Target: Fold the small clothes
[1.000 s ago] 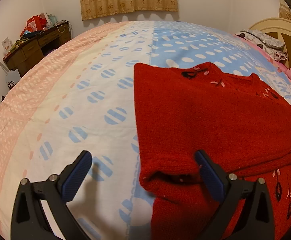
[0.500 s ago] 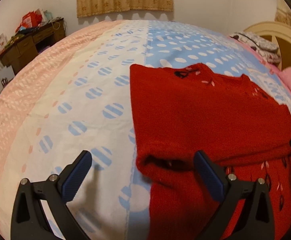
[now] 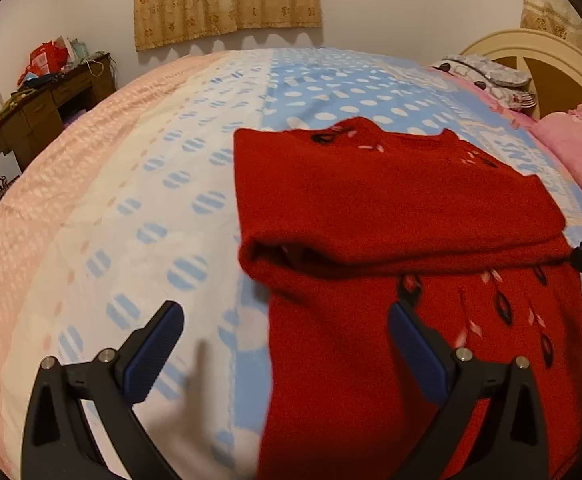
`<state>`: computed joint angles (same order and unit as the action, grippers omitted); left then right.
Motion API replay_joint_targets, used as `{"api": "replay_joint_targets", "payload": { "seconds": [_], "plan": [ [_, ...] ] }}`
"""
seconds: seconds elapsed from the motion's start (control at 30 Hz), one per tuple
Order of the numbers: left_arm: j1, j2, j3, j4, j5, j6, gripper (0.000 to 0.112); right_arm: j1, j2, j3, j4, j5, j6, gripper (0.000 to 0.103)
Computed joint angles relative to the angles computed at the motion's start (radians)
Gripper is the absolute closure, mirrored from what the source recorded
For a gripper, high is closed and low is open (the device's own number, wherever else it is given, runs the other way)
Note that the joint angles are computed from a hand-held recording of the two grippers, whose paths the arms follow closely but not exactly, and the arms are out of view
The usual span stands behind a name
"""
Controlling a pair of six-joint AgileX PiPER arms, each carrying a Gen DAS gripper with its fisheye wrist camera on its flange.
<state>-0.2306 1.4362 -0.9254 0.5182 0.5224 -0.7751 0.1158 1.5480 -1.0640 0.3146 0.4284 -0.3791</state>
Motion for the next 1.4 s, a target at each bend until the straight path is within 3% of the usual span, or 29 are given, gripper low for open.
{"api": "replay_joint_targets", "payload": {
  "seconds": [0.37, 0.67, 0.8, 1.1, 1.4],
  "plan": [
    [-0.118, -0.147, 0.146, 0.030, 0.036, -0.103, 0.009, 0.028, -0.164, 0.208, 0.072, -0.011, -0.083, 0.049],
    [-0.248, -0.248, 0.243, 0.061, 0.103, -0.195, 0.009, 0.072, -0.307, 0.389, -0.033, -0.019, 0.003, 0.049],
    [-0.316, -0.289, 0.283, 0.079, 0.132, -0.260, 0.009, 0.083, -0.375, 0.452, -0.099, -0.002, 0.059, 0.048],
    [-0.445, -0.393, 0.377, 0.117, 0.201, -0.402, 0.009, 0.033, -0.498, 0.551, -0.011, 0.074, 0.004, 0.046],
    [-0.500, -0.475, 0.430, 0.117, 0.254, -0.451, 0.009, 0.031, -0.588, 0.597, -0.071, 0.125, 0.065, 0.045]
  ]
}}
